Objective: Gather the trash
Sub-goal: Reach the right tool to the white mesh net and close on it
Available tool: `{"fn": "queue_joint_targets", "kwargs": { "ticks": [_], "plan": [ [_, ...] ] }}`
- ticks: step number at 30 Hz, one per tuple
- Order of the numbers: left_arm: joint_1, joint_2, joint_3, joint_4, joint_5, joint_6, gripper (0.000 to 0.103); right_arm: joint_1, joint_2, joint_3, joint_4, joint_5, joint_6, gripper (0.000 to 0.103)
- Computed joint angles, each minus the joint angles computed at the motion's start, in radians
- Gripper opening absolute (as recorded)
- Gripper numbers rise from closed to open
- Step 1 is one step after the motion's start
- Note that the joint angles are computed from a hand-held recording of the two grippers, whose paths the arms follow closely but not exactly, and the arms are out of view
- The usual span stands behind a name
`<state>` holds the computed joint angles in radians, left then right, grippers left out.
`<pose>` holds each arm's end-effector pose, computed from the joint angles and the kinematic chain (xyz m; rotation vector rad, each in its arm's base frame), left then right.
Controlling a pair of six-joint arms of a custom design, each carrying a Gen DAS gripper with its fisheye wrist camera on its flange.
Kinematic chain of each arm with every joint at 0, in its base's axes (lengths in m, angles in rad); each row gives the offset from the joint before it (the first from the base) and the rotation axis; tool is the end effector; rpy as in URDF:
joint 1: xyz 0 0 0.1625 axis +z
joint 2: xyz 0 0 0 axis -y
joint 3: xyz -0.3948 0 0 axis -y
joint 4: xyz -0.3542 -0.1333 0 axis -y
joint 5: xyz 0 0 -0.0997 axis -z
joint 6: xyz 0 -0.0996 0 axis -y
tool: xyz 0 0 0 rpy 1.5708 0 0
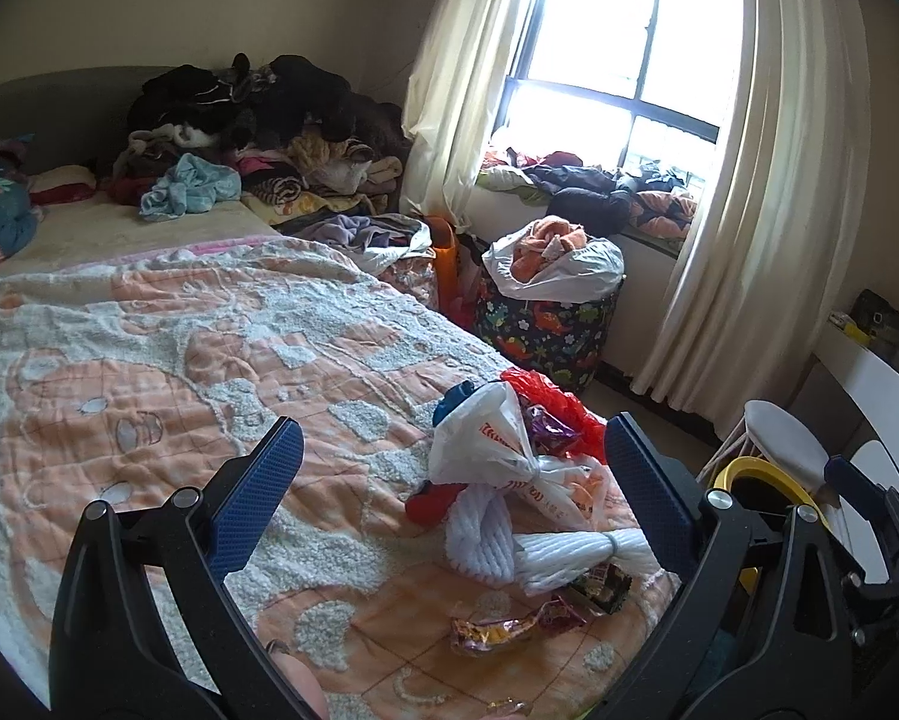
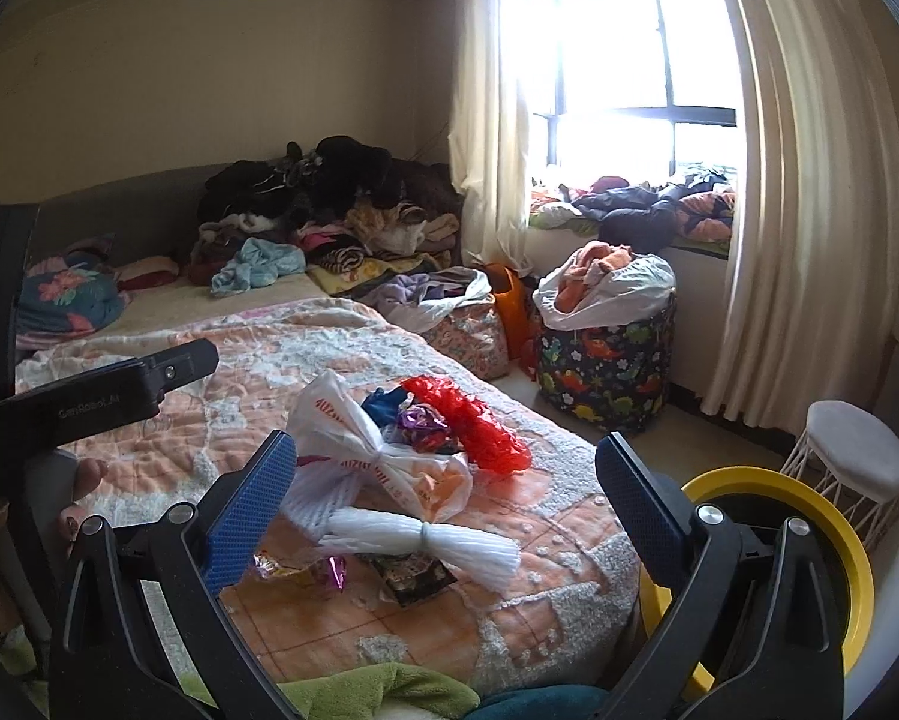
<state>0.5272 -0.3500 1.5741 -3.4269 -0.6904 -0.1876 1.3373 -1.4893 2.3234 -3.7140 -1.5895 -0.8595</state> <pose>-0.4207 -0.4880 -0.0275 0.6723 2.3811 -1.3179 0.0371 -0.4119 0.3642 0.6269 -1.9857 1.3551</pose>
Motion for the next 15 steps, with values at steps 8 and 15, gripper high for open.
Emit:
{"fn": "queue_joint_targets", "kwargs": {
  "ticks": [8, 15],
  "plan": [
    [0.048, -0.021, -0.012, 0.049, -0.033, -0.027, 0.092, 0.020, 0.039, -0.063, 0.136, -0.015, -0.050, 0.097],
    [0.110, -0.026, -0.082, 0.178, -0.130, -0.066, 0.092, 0.006, 0.063, -0.151, 0.285, -0.063, -0.088, 0.096]
  ]
}}
